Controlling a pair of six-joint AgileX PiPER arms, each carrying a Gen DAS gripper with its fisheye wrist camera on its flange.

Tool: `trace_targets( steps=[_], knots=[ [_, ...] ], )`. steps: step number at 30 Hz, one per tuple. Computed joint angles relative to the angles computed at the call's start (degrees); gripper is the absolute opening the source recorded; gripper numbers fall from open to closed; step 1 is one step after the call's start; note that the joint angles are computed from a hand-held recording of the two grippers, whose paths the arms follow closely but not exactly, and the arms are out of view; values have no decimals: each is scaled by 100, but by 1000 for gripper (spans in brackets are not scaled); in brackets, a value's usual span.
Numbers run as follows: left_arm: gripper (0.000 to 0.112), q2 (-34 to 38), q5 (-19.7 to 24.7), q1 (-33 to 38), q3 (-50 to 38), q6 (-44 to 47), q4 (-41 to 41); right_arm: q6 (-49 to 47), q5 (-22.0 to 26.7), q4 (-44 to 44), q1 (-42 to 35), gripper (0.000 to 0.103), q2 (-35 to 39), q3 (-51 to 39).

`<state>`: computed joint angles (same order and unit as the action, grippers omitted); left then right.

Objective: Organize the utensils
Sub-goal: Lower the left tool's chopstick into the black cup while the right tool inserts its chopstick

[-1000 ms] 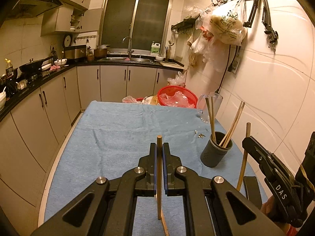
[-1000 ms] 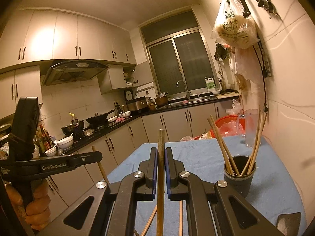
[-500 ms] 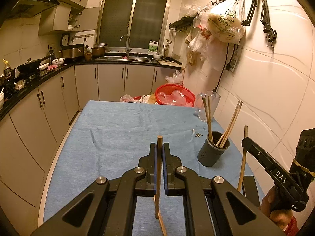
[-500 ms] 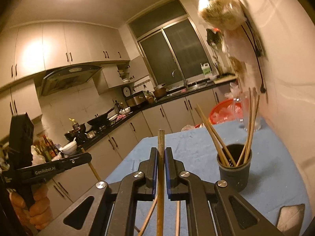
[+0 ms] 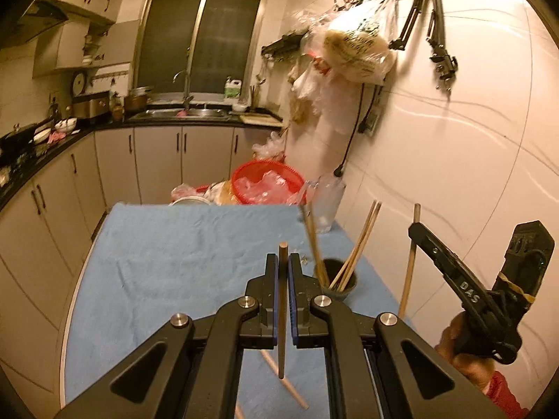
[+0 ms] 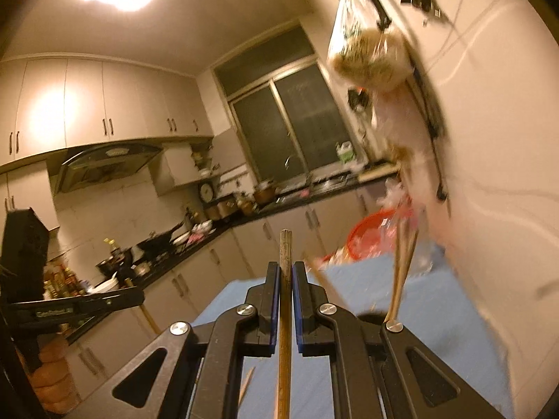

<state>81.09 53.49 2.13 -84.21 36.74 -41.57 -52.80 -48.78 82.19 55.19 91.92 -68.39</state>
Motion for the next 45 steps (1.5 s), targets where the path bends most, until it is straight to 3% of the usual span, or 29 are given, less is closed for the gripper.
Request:
trace_targets(
  steps=[4, 17, 23, 33, 45],
  knots=[
    [5, 333, 109, -367, -707, -485, 158, -299, -278, -46, -270, 8, 160, -370],
    [5, 1813, 169, -1331, -3151, -1619, 666, -524, -146, -282, -1360, 8, 788, -1510],
    [5, 2533, -148, -1725, -3656, -1949, 992, -693, -87, -326, -1677, 8, 1250, -1927],
    [5, 2647, -482, -1824, -2987, -1833, 1051, -732, -15, -414, -1666, 8, 1472, -1720],
    [6, 2203, -519, -1717, -2171, -1578, 988, -901, 187, 31, -1301, 10, 903, -901]
  ],
)
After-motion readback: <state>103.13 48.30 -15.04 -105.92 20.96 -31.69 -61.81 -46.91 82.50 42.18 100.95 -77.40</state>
